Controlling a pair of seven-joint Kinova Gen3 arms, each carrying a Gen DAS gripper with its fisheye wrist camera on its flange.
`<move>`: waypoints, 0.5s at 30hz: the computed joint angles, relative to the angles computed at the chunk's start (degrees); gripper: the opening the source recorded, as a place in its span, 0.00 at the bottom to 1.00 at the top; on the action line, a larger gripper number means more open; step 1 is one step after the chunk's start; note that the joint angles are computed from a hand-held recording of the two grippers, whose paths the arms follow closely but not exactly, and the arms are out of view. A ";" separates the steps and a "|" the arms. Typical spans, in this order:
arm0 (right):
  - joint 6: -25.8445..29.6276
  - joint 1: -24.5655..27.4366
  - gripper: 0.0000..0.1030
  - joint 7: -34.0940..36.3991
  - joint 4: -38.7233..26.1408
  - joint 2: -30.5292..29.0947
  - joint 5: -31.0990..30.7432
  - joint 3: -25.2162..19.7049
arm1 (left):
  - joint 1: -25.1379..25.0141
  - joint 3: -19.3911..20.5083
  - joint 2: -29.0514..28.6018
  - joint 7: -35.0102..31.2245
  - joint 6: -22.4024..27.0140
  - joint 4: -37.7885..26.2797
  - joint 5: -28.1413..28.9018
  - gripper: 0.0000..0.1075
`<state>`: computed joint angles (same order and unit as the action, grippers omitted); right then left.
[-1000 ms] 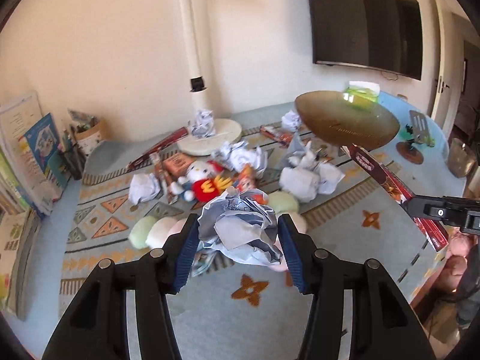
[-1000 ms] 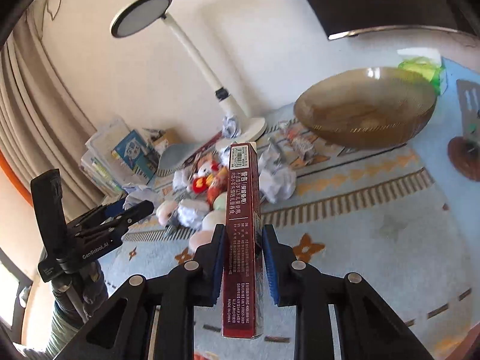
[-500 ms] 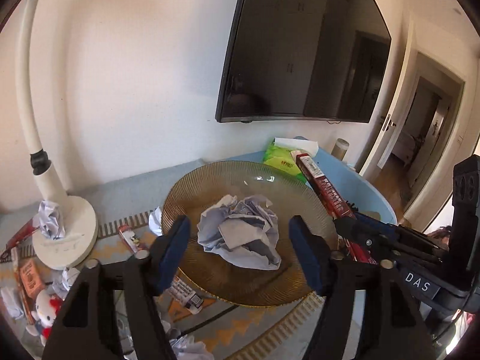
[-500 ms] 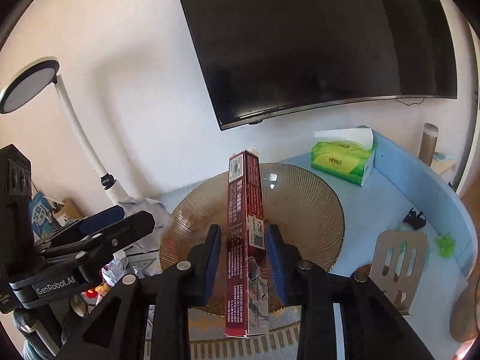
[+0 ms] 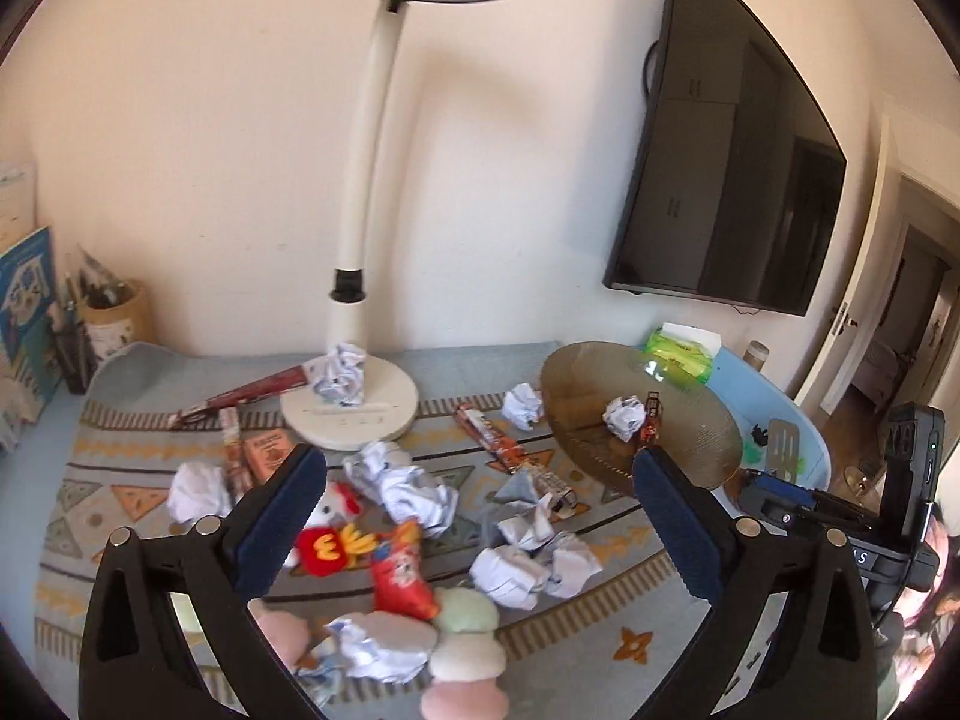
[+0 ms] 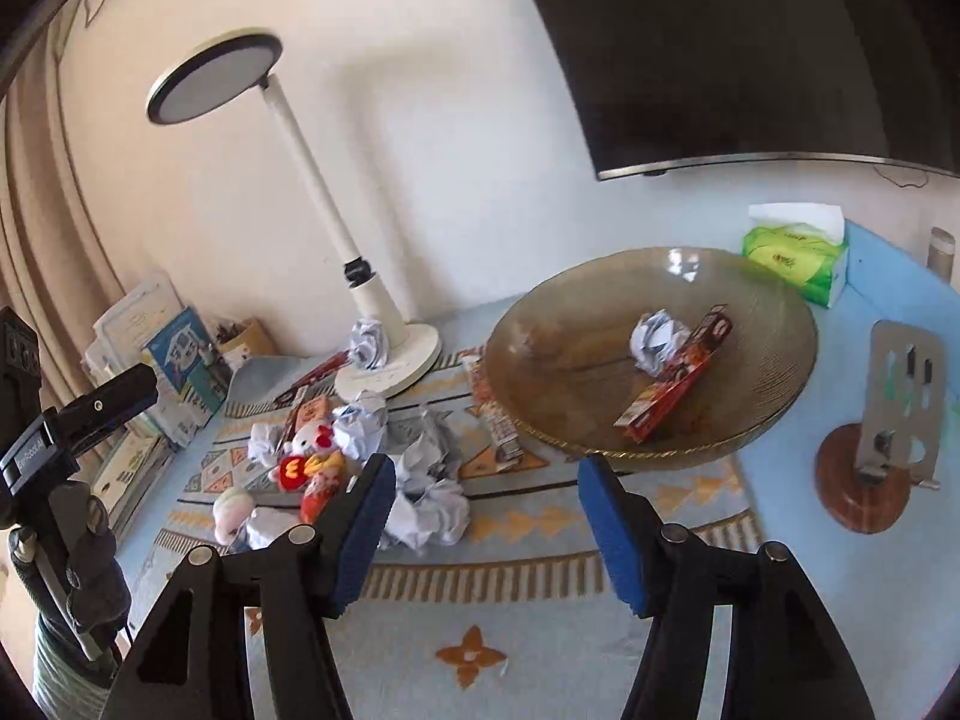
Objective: Organize objects
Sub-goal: 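Open the right gripper to drop the red box into the bowl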
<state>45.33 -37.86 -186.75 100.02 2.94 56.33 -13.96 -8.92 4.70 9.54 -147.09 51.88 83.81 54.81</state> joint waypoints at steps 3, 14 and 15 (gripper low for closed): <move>0.91 -4.61 0.60 0.26 -2.58 6.08 2.73 2.47 | -7.06 0.28 -0.12 -2.08 2.31 3.08 -0.03 0.95; 5.79 -4.57 0.60 17.24 -12.31 14.97 -9.84 5.99 | -8.99 -4.36 8.13 9.26 -7.11 5.68 -8.23 0.95; 5.64 -4.92 0.60 17.87 -12.45 15.10 -10.30 6.61 | -11.65 -2.23 8.39 8.37 -5.51 5.55 -6.87 0.95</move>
